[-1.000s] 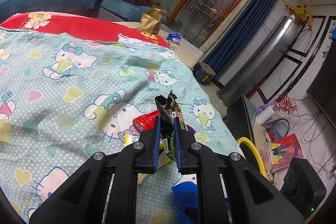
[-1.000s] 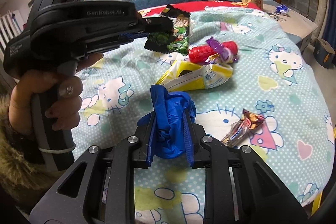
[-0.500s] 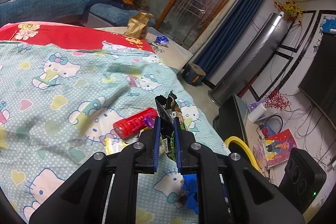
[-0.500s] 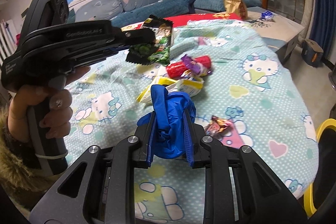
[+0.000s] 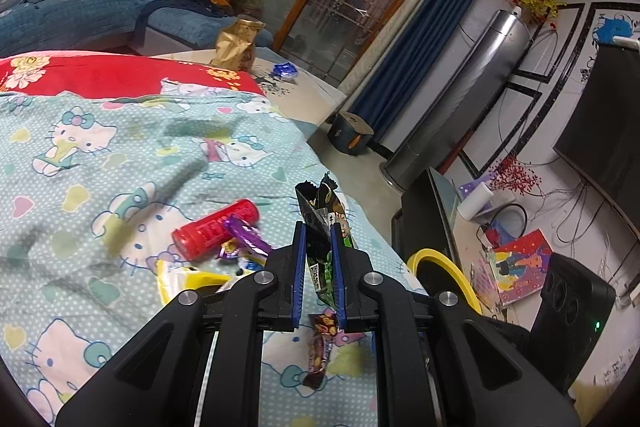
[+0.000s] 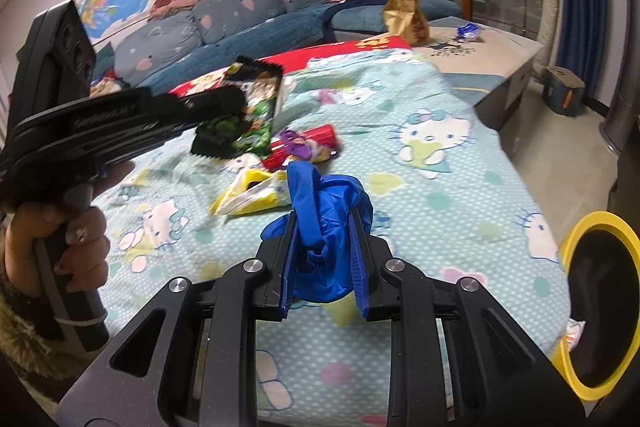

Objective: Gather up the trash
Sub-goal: 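Carry the green packet and blue glove over the trash bin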

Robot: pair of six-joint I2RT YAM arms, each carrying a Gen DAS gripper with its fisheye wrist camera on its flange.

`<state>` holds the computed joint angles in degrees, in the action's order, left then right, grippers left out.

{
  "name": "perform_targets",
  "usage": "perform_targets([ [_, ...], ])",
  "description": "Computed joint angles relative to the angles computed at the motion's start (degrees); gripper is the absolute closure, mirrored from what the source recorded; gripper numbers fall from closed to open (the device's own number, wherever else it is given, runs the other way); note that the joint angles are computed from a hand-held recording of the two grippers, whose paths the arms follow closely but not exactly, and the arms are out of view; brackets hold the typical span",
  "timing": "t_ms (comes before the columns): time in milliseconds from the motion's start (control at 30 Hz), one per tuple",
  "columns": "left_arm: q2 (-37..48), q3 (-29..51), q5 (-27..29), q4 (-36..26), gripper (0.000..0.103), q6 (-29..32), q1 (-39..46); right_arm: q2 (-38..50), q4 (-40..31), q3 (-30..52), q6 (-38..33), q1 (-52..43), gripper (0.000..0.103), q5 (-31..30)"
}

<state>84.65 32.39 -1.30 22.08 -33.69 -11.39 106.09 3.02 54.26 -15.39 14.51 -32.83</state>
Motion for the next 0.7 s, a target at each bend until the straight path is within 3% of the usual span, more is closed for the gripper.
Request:
perform_targets([
  [700, 5.81, 6.86, -0.4, -1.48, 0.091, 1.74, -6.7, 0.85, 0.29, 2.47, 0.93, -10.43, 0.085, 0.98],
])
